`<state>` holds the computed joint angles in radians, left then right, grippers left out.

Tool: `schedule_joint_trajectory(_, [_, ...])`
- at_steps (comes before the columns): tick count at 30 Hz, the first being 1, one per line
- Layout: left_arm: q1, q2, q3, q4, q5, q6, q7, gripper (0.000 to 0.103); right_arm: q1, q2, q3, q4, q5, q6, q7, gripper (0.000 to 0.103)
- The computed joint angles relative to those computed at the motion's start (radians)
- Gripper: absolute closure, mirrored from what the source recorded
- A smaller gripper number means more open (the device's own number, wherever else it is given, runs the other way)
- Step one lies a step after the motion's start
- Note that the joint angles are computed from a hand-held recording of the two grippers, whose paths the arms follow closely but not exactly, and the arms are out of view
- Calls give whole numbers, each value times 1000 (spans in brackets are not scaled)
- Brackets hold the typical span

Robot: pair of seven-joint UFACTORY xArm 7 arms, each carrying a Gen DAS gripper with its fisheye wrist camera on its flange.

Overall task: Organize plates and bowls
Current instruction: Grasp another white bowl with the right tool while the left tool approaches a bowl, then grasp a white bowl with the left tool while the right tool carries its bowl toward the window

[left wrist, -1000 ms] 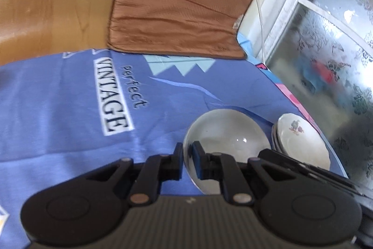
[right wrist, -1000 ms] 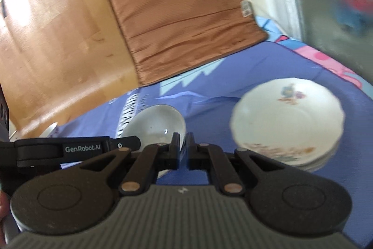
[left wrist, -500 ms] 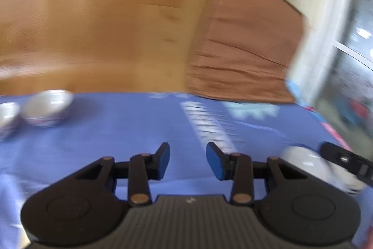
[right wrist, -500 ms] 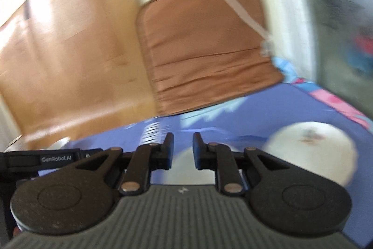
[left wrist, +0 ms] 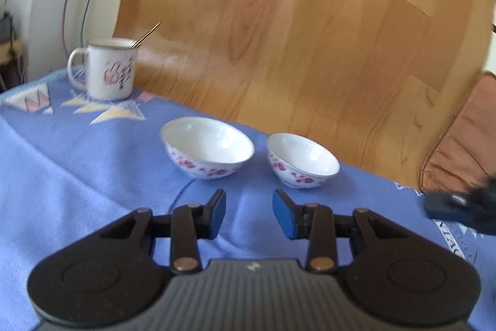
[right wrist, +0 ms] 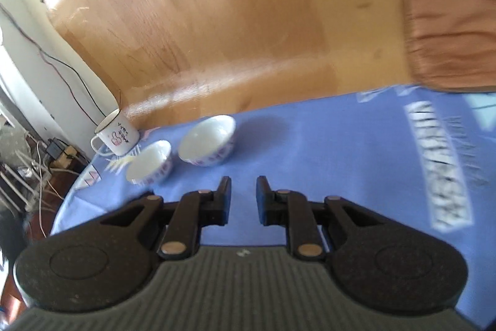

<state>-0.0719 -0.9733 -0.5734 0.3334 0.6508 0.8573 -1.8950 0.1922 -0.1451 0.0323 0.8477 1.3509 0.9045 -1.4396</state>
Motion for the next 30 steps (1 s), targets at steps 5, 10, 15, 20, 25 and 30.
schedule_joint_trajectory(5, [-2, -42, 16, -29, 0, -34, -17, 70, 86, 123, 104, 127, -86, -178, 201, 82])
schedule_joint_trajectory(10, [-1, -71, 35, -57, -20, -81, -13, 70, 133, 225, 150, 225, -179, -292, 359, 81])
schedule_joint_trajectory(15, [15, -101, 30, -80, -42, -118, -14, 70, 140, 247, 180, 242, -249, -343, 412, 94])
schedule_joint_trajectory(20, [21, -122, 16, -92, -51, -157, 1, 66, 90, 169, 139, 186, -228, -205, 370, 95])
schedule_joint_trajectory(25, [33, -113, 46, -125, -35, -357, 55, 60, 41, 94, 65, 113, -275, -53, 327, 95])
schedule_joint_trajectory(30, [62, 37, 39, -63, -45, -528, 189, 63, -22, 38, -4, 53, -328, 80, 276, 94])
